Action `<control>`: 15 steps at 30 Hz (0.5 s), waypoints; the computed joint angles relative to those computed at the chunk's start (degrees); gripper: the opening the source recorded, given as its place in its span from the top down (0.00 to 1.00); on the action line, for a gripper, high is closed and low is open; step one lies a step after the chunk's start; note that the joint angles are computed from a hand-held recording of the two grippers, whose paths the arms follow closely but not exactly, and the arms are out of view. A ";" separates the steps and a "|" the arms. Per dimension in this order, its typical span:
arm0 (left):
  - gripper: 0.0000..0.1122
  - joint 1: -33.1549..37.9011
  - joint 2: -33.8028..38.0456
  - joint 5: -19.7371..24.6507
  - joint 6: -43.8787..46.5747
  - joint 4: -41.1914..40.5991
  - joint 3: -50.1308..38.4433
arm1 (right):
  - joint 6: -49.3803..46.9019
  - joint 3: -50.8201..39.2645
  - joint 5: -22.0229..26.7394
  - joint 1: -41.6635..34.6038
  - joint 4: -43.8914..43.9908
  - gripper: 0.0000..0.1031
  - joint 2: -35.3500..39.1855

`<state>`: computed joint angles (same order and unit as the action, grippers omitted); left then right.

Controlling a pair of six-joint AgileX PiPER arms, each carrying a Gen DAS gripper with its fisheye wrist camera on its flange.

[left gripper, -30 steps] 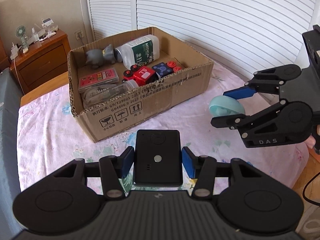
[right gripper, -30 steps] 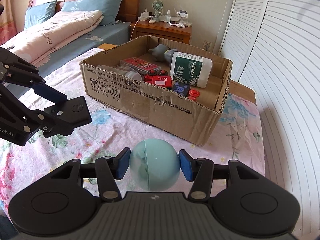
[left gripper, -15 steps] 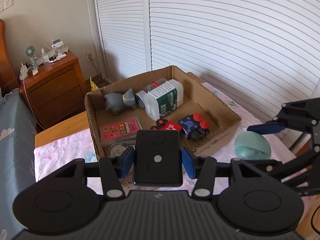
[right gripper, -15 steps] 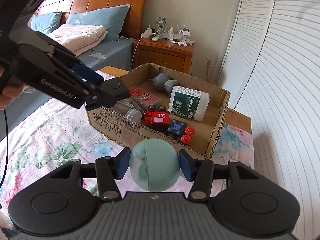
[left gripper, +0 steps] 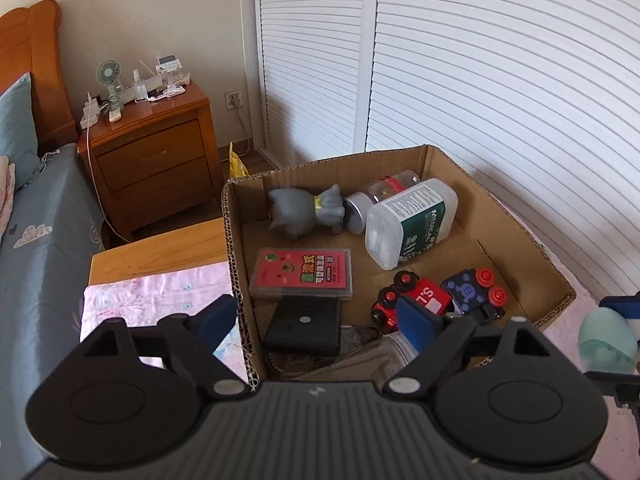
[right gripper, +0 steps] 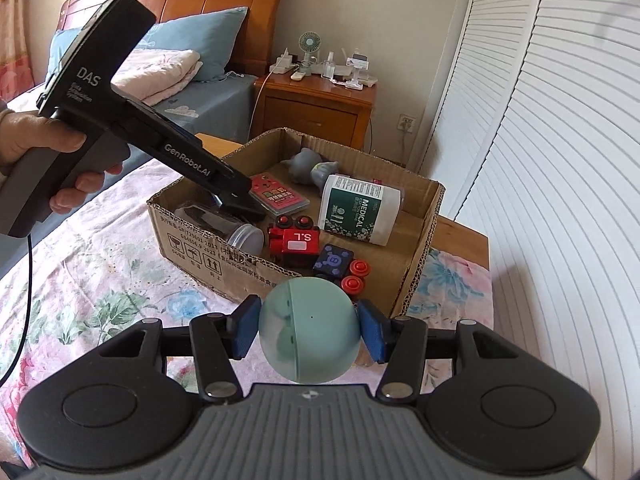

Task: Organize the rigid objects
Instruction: 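Place the power bank in the box with the left gripper while the right places the green case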

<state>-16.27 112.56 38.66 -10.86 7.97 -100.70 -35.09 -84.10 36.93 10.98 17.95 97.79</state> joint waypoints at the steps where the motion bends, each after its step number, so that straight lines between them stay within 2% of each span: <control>1: 0.21 -0.19 -0.94 -0.54 -0.25 0.52 1.31 | 0.20 -0.30 0.08 -0.04 -0.25 0.44 0.18; 9: 0.11 -2.04 -12.04 -7.41 -3.21 2.68 15.74 | 2.45 -6.24 2.54 -0.72 -0.76 0.44 3.46; 15: 0.10 -6.31 -19.89 -10.18 -18.12 15.67 26.12 | 6.50 -14.10 6.00 -0.55 -3.44 0.44 7.96</control>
